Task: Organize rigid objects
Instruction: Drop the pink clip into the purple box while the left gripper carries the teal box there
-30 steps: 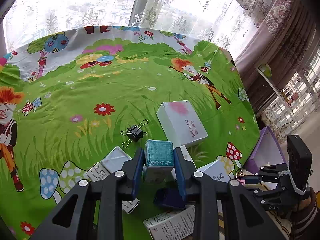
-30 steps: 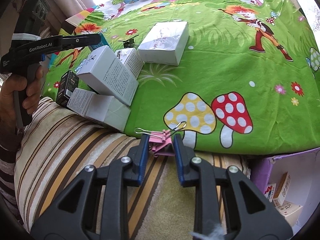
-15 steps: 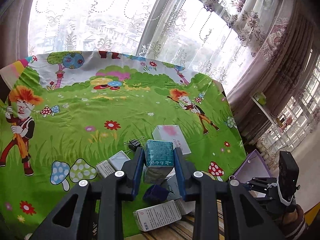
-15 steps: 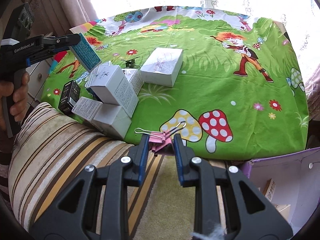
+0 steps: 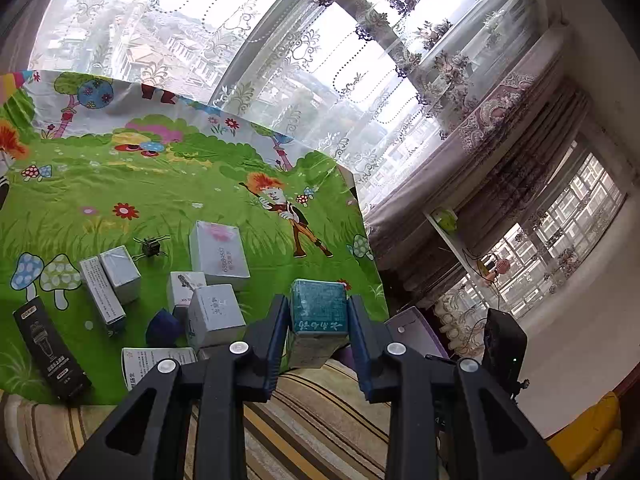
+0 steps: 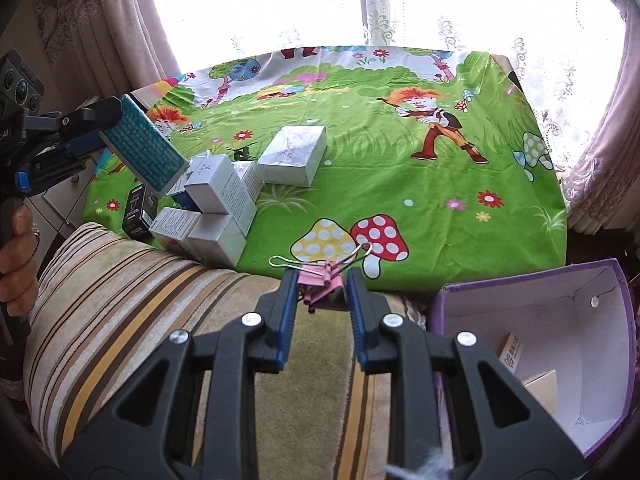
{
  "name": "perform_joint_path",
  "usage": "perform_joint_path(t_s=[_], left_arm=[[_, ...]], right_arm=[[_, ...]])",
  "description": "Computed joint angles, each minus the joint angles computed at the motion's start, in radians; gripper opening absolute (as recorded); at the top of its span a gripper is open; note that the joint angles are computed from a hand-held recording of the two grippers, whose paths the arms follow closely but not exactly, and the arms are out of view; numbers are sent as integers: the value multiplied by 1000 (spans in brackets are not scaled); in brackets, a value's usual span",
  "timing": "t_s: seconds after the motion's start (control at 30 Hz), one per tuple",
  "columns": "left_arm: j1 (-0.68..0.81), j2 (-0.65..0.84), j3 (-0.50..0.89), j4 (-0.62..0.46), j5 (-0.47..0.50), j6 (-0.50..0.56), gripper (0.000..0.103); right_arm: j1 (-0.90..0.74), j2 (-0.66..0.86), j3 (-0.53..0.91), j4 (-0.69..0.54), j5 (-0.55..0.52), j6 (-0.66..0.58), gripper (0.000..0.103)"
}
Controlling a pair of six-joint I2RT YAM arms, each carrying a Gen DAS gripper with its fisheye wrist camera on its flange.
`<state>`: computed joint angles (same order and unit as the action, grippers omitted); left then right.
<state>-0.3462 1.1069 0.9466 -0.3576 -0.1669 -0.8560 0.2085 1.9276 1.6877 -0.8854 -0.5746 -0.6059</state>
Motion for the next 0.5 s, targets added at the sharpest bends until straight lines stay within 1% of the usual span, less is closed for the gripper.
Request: perform_joint_path(t_s=[0.1,0.2,0.3,0.5], left_arm=[[-41,53,-23,110,73,-80,31],[-70,117,-56,246,164,-184,31],[-94,178,-79,364,225,-281,31],[-148,282,-55,473,268,-380,31]], right_arm=[[-51,2,13,-16,-14,17,29],[-101,5,28,-22,-22,35,29],[-145,11,43,-27,-20,30,29],[-225,44,89,-22,-3,42,29]])
